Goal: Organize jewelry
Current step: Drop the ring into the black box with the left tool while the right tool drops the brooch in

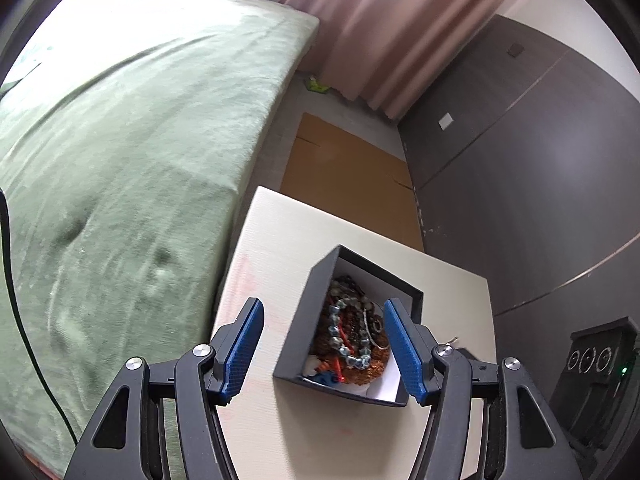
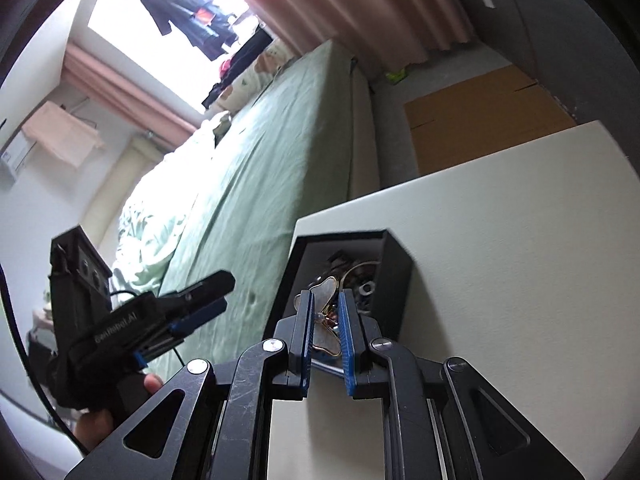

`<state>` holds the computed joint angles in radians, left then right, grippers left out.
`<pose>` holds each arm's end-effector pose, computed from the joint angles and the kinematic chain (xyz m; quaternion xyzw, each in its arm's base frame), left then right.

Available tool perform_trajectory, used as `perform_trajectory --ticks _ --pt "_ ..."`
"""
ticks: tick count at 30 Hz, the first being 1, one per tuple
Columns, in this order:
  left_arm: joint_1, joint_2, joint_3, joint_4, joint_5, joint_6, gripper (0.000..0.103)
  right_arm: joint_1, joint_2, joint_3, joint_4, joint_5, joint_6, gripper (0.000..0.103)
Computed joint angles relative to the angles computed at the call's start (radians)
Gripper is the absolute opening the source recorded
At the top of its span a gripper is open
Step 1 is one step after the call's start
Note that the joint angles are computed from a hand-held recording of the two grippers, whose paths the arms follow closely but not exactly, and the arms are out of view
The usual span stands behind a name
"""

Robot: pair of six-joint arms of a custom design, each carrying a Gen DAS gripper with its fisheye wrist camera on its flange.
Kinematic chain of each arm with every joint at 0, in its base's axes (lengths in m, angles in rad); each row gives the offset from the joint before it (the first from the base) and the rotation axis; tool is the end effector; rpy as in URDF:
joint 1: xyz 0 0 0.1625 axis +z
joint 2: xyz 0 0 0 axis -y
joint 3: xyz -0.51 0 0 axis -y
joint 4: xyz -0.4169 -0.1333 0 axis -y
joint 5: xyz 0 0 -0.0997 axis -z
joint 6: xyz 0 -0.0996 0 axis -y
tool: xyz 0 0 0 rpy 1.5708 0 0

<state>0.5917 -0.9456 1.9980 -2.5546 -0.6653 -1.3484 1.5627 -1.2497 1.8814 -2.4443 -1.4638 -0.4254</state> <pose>-0.3802 -0.5105 0.1457 -0.1503 0.8862 -0.3893 0.2014 0.1389 -0.6191 0.3280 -0.2116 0.9684 -0.1290 0.0259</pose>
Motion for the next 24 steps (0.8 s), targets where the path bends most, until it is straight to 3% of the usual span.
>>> perform_trajectory --ticks 6,7,8,10,24 --pt "-0.005 -0.010 0.012 -0.010 -0.001 -0.006 0.063 0.022 0.011 0.024 -0.065 -0.032 -0.015 0.015" --pt "-0.006 -0.011 0.013 -0.010 -0.001 -0.006 0.063 0.026 0.014 0.019 -0.051 -0.053 -0.010 0.023" --pt "-0.008 -0.011 0.014 -0.011 0.000 -0.006 0.063 0.026 0.016 0.014 -0.037 -0.060 -0.002 0.041" --pt "-0.011 -0.011 0.014 -0.007 0.000 -0.009 0.063 0.017 0.007 0.018 -0.044 -0.058 0.011 0.050" --pt "-0.052 0.003 -0.003 0.071 0.007 -0.044 0.063 -0.012 -0.079 0.030 -0.035 -0.138 0.019 0.051"
